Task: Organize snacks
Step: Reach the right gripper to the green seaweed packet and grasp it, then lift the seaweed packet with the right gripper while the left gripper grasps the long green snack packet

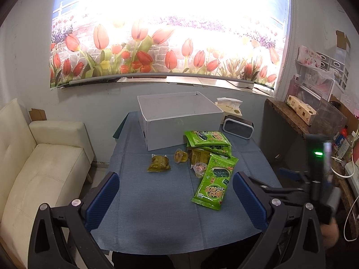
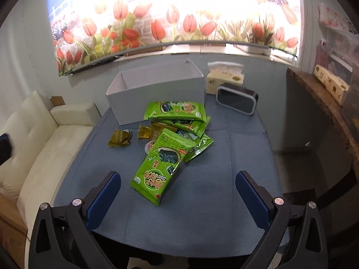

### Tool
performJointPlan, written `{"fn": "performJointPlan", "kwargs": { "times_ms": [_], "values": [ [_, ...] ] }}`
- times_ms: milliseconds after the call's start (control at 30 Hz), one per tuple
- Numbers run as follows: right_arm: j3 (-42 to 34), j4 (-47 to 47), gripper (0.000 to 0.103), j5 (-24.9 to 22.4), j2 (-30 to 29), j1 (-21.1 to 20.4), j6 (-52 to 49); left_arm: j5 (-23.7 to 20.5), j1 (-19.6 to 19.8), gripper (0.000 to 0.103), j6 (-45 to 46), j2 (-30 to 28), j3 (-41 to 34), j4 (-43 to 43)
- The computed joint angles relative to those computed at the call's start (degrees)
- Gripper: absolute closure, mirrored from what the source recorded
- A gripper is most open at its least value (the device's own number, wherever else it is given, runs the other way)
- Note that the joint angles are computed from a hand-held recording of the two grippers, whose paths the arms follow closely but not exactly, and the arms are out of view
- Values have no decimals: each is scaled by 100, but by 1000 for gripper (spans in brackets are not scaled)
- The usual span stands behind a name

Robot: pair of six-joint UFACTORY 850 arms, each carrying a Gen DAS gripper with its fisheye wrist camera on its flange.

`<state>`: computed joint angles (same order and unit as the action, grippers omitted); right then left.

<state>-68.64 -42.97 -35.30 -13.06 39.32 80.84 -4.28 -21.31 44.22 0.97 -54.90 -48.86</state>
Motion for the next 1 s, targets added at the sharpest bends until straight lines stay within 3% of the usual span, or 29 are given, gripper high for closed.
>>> {"fn": "performJointPlan", "kwargs": {
  "times_ms": [133,267,367,467,567,600,633,667,833,1000],
  "values": [
    [-430,503,0,241,-697,-228,-23,10,89,0,289,20,81,-282],
    [-1038,752,0,-260,-1437,-258,68,20,177,0,215,29,156,-185],
    [-1364,877,0,-566,-1785,-260,90,-25,265,0,1092,41,217,-1067],
    [-1517,1171,0,-488,-1991,-307,128,-103,344,0,1598,15,253,-1561],
    [-1584,1355,0,-355,-2108,-336,161,-161,404,0,1554,-35,251,-1505],
    [-1620,1360,4,-390,-2150,-327,172,-171,422,0,1568,-48,253,-1509],
    [-1628,1329,10,-402,-2177,-321,217,-172,435,0,1575,-57,259,-1507],
    [-1613,1342,28,-364,-2187,-322,219,-171,444,0,1598,-68,259,-1527],
    [-1239,1347,30,141,-1960,-384,288,-226,511,0,1193,-216,172,-1181],
    [-624,1105,31,637,-1452,-465,449,-241,493,0,1722,-416,36,-1634]
  ]
}}
